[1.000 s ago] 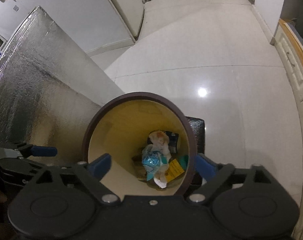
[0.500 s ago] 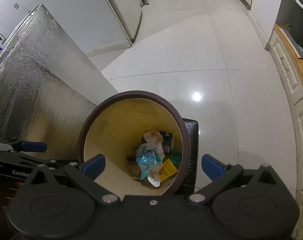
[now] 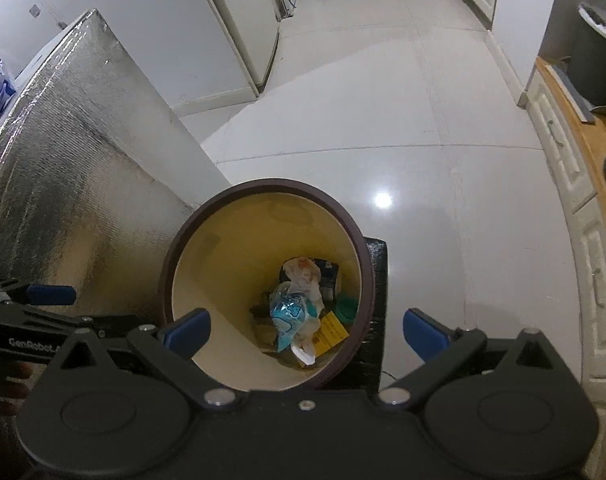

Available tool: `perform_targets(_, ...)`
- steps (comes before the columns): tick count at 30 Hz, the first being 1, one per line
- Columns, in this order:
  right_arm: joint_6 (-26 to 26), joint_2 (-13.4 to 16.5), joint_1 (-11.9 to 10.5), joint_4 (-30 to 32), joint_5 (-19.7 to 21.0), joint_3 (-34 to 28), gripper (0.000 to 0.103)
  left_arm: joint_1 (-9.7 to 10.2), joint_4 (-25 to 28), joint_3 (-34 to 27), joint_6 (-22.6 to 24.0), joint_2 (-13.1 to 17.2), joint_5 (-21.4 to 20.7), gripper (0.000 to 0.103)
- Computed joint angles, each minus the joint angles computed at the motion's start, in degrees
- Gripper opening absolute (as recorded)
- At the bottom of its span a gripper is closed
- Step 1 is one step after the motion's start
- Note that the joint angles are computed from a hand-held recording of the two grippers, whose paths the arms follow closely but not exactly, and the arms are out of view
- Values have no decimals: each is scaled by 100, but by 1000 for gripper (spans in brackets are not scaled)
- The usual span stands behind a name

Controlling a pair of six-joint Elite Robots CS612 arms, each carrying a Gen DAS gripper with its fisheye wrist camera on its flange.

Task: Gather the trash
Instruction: 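Move both open tools back from the bin toward the table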

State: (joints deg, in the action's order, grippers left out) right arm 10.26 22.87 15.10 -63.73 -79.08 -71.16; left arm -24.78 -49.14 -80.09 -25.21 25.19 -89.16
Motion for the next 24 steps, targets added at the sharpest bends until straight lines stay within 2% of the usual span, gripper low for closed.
perform_targets(15,-193,-22,1,120,-184,-549,103,-169,-186,-552,-169,-77,382,103)
perform_targets(24,-282,-30,36,-112,-312,-891,103,-255,-467,-928,-200,-132,654,103)
